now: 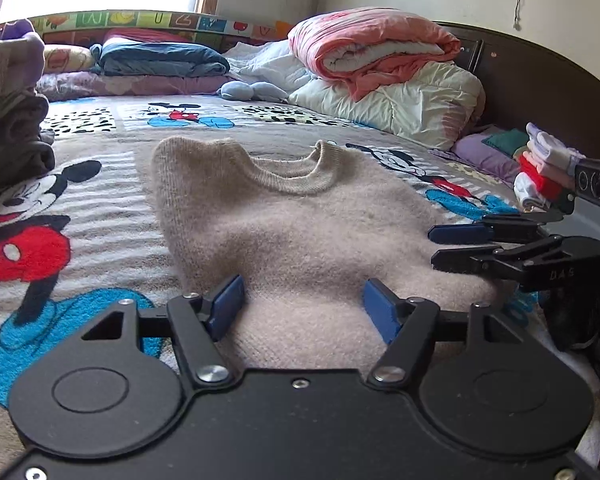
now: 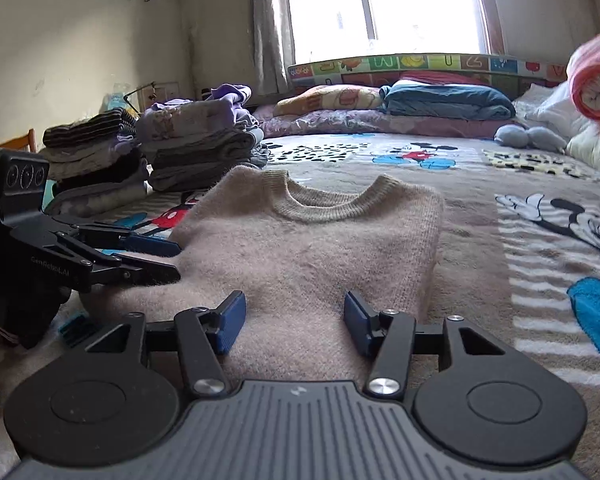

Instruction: Fold clothes

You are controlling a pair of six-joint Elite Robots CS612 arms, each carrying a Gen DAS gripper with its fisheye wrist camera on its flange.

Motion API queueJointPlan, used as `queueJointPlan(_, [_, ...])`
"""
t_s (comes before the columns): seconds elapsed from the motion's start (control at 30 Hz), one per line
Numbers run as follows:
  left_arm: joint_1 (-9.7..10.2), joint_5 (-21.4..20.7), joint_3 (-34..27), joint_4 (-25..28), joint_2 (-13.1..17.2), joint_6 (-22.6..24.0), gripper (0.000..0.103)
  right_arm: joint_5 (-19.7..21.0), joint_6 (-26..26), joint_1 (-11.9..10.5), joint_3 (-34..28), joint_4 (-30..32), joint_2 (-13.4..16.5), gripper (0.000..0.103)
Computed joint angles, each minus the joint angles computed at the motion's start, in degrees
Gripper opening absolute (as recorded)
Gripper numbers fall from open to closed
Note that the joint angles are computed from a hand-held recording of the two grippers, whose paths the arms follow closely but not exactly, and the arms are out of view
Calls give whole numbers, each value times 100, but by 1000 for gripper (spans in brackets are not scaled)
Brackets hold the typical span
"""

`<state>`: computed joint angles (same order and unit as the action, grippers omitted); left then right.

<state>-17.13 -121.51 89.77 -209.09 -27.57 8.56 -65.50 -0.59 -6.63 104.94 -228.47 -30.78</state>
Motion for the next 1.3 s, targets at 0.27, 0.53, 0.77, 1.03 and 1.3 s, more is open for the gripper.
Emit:
queueJointPlan(0.27, [7, 35, 182, -135, -206, 266, 68, -17, 110, -54, 262, -388, -147, 54])
queueJointPlan(0.53, [-8, 311, -607, -639, 131, 251, 68, -220, -604, -69, -159, 1, -273, 57])
queueJointPlan(0.77, [89, -138, -1413, 515, 485, 148, 68, 74, -737, -166, -1009, 999, 29, 57])
queueJointPlan(1.03, [117, -324, -1543, 1490, 477, 174, 69, 482, 222, -329, -1172, 1386, 258, 58])
queueJointPlan(1.3, [47, -68, -1440, 1348, 453, 343, 70, 861, 557, -425, -1258, 1747, 264, 58])
